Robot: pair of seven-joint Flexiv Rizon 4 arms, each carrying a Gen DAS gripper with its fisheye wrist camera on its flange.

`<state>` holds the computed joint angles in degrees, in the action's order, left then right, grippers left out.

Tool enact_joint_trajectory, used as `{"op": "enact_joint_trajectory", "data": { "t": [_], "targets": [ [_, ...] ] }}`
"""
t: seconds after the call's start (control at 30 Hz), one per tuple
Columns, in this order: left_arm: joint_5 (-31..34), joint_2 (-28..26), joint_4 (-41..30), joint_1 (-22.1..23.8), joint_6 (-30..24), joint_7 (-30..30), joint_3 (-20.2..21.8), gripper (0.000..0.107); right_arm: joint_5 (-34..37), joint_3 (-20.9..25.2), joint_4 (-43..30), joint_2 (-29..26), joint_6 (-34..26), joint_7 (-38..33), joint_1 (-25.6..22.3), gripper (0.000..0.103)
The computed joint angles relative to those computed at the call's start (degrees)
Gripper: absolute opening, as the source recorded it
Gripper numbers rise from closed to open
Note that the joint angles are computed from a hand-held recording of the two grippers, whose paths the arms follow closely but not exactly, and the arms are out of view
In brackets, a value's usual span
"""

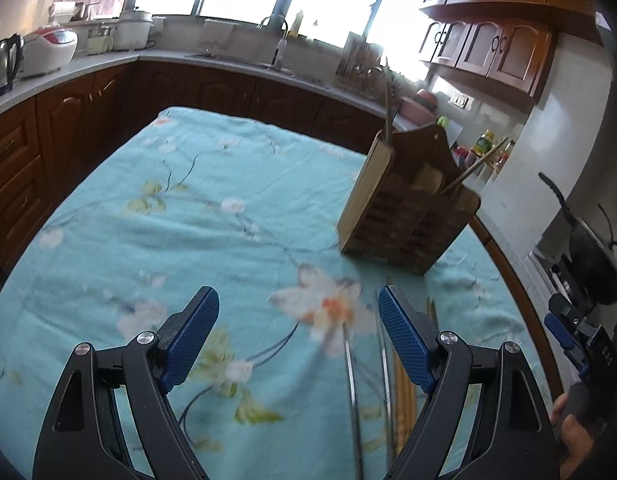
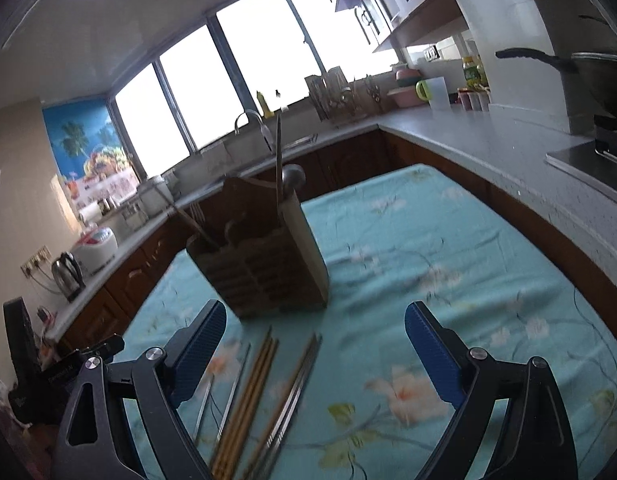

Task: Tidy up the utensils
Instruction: 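Move both open tools back toward the remaining utensils on the cloth, then close the left tool on a steel chopstick while the right tool grasps another steel utensil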

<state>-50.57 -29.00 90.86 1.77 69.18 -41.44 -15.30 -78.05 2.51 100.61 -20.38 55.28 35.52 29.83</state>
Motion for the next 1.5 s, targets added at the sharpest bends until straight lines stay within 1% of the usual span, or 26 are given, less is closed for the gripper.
{"op": "enact_joint_trajectory", "data": {
  "t": [0.2, 0.3, 0.43, 0.5, 0.57, 0.63, 0.67, 0.73, 0.77, 0.8, 0.83, 0.9, 0.97, 1.0, 1.03, 1.07, 1.1, 1.17, 1.23, 1.3, 1.33, 1.37, 1.4, 1.43, 1.47, 1.5],
  "targets": [
    [2.5, 0.6, 1.7, -0.2, -0.8, -1.2, 1.5, 0.084, 2.7, 0.7, 0.1, -1.0, -0.4, -2.1, 1.0, 0.093],
    [4.3, 0.4, 1.6, -0.5, -1.6, -2.6, 2.3, 0.084, 6.0, 0.9, -0.8, -1.8, -1.6, -5.9, 1.7, 0.093],
    [6.0, 0.3, 1.6, -0.6, -2.5, -3.7, 2.6, 0.084, 14.0, 1.4, -4.2, -4.5, -2.4, -15.1, 2.5, 0.091],
    [7.2, 0.1, 1.3, -0.8, -3.1, -4.5, 3.0, 0.084, 19.6, 1.9, -6.8, -6.5, -3.4, -21.9, 3.0, 0.089],
    [8.0, -0.1, 1.0, -0.7, -3.5, -4.9, 3.1, 0.084, 25.3, 2.4, -9.8, -8.8, -6.2, -28.5, 3.9, 0.084],
    [9.0, -0.4, 0.4, -0.8, -4.2, -5.7, 3.4, 0.084, 31.1, 3.5, -13.3, -11.4, -7.9, -35.6, 4.0, 0.084],
    [9.4, -0.5, 0.2, -0.8, -4.4, -6.0, 3.5, 0.084, 32.8, 3.5, -14.1, -12.1, -8.4, -37.4, 4.3, 0.084],
    [10.4, -0.9, -0.4, -0.9, -5.0, -6.8, 3.8, 0.084, 36.9, 3.8, -17.8, -14.5, -13.1, -43.1, 5.4, 0.082],
    [11.0, -1.1, -0.7, -1.0, -5.5, -7.3, 4.0, 0.084, 38.1, 3.5, -18.8, -15.0, -14.7, -44.7, 5.9, 0.08],
    [11.3, -1.2, -0.7, -1.0, -5.7, -7.5, 4.0, 0.084, 38.8, 3.1, -18.9, -15.2, -14.6, -45.9, 6.3, 0.079],
    [11.9, -1.4, -1.0, -1.0, -6.1, -7.8, 4.2, 0.084, 39.0, 2.3, -18.4, -14.7, -14.9, -46.0, 7.0, 0.079],
    [12.3, -1.6, -1.2, -0.9, -6.4, -8.0, 4.0, 0.084, 39.7, 1.3, -18.5, -14.0, -18.5, -47.4, 8.3, 0.08],
    [13.2, -1.9, -1.8, -1.0, -7.3, -8.6, 4.3, 0.084, 39.7, 0.8, -16.4, -12.4, -19.0, -47.4, 8.6, 0.079],
    [14.0, -2.3, -2.3, -1.2, -8.1, -9.0, 4.6, 0.084, 40.6, 1.0, -14.8, -11.0, -20.0, -46.6, 8.4, 0.079],
    [14.8, -2.5, -2.7, -1.4, -8.6, -9.5, 4.9, 0.084, 40.8, 1.1, -13.1, -9.9, -19.6, -45.5, 8.1, 0.079],
    [15.5, -2.8, -3.0, -1.6, -8.9, -9.9, 5.1, 0.084, 41.0, 1.2, -12.6, -9.5, -20.2, -45.0, 7.9, 0.079],
    [15.6, -2.9, -3.1, -1.6, -9.0, -9.9, 4.9, 0.084, 40.8, 1.0, -10.4, -7.9, -19.7, -42.5, 7.7, 0.077],
    [16.2, -3.2, -3.4, -1.7, -9.3, -10.2, 4.8, 0.084, 37.6, 0.5, -5.8, -5.4, -12.4, -37.1, 6.6, 0.075],
    [17.0, -3.5, -3.9, -2.1, -9.5, -10.9, 5.1, 0.084, 33.0, -0.6, -4.0, -4.4, -6.6, -32.1, 6.2, 0.073],
    [18.1, -3.8, -4.5, -2.4, -10.2, -11.3, 5.3, 0.084, 30.3, -1.1, -4.5, -5.4, -0.4, -29.8, 5.1, 0.062],
    [18.7, -3.9, -4.8, -2.7, -10.3, -11.6, 5.5, 0.084, 30.5, -1.0, -5.6, -6.7, 3.4, -29.6, 4.3, 0.051],
    [19.5, -4.0, -5.1, -2.9, -10.7, -11.8, 5.7, 0.084, 31.4, -0.8, -6.4, -7.7, 5.7, -30.0, 3.8, 0.038],
    [19.9, -4.1, -5.3, -2.9, -11.0, -11.8, 5.8, 0.084, 33.6, -0.1, -8.5, -9.5, 6.9, -32.2, 3.2, 0.031],
    [20.5, -4.3, -5.6, -3.1, -11.2, -11.9, 6.0, 0.084, 35.2, 0.1, -10.2, -10.7, 6.5, -34.3, 3.1, 0.02],
    [21.2, -4.5, -6.0, -3.3, -11.4, -12.3, 6.3, 0.084, 36.6, 0.0, -11.5, -11.5, 5.4, -35.7, 3.5, 0.018],
    [21.7, -4.7, -6.4, -3.3, -11.8, -12.6, 6.4, 0.084, 38.6, 0.3, -13.3, -12.7, 3.7, -37.6, 3.6, 0.019]
  ]
}}
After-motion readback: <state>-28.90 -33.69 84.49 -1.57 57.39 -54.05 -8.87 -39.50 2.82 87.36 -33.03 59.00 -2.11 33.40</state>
